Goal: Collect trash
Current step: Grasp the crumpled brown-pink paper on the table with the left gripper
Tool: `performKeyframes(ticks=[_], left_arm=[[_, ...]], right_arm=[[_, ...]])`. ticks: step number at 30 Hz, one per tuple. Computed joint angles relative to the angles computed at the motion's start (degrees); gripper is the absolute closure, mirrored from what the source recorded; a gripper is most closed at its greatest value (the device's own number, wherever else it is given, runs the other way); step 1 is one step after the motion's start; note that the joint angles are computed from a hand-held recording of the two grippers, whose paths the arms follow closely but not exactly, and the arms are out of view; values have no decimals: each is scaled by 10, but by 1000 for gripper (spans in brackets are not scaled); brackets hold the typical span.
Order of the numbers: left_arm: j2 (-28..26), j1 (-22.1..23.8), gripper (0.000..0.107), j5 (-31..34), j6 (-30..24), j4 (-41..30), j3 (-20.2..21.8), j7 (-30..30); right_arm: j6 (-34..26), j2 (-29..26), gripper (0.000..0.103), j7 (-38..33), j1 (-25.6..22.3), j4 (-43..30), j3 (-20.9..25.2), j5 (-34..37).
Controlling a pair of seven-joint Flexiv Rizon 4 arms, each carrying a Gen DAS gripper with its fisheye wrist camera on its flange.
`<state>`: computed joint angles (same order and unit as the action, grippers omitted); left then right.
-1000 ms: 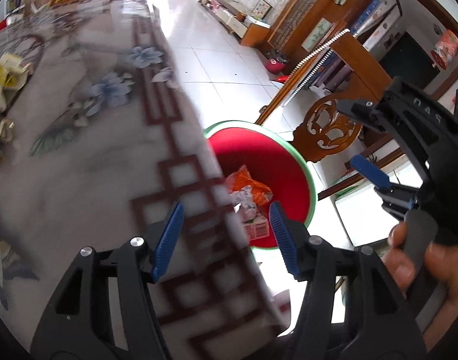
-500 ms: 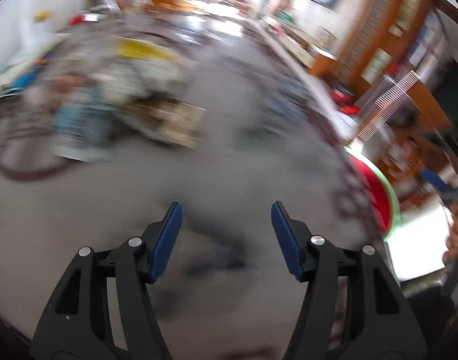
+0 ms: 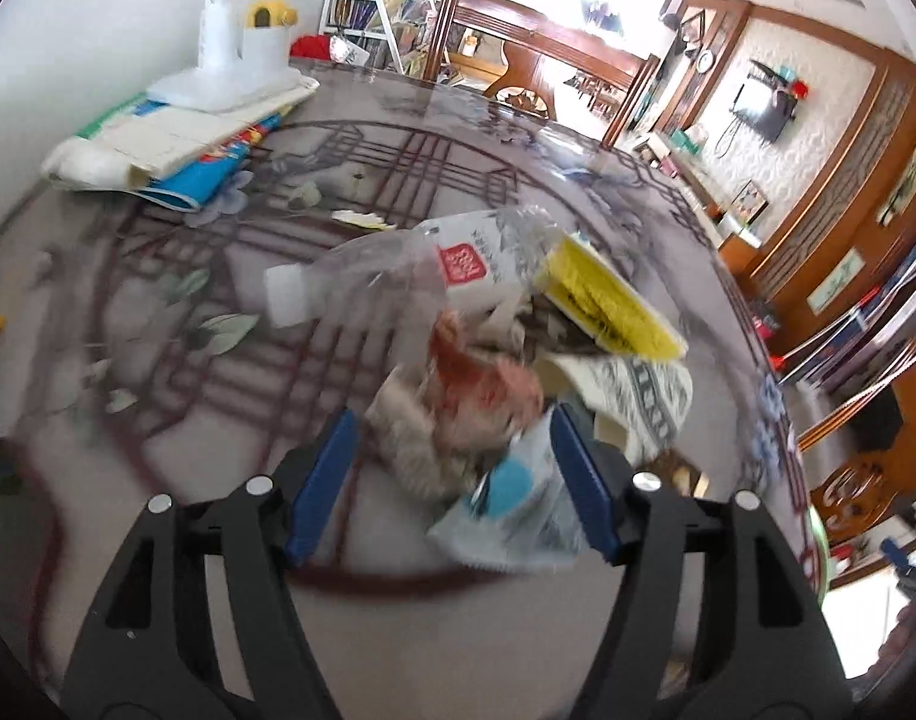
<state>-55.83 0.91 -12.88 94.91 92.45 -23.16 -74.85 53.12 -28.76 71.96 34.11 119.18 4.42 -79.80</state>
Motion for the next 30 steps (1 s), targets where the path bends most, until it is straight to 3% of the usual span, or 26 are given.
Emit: performKeyframes(ticks=[3, 8, 14, 17, 20, 22, 26, 30], left_arm=[[-21, 13, 43, -8, -29, -22, -26, 9], [-32, -4, 43, -23, -46, -46, -6, 16], [-33, 27, 68, -43, -55, -34, -41, 30], [-17, 44, 77, -41, -49, -3, -56, 39], [11, 49, 79, -39, -33, 35, -44, 32], [24, 80, 79, -35, -25, 68, -67, 32], [27, 199, 79, -19, 12, 169, -170, 31], [26, 234, 79, 12, -12, 195, -180, 7]], right_arm=[[-2, -19, 25, -54, 5, -29, 2, 28], [-5, -44, 25, -130, 24, -71, -9, 69], [-25, -56, 25, -198, 50, -96, -20, 114], [-28, -62, 25, -215, 58, -106, -24, 127], [-48, -72, 25, -265, 69, -126, -24, 150], [-55, -79, 25, -297, 74, -137, -24, 162], [-50, -90, 25, -335, 81, -151, -29, 179], [-50, -107, 25, -380, 90, -178, -34, 199]])
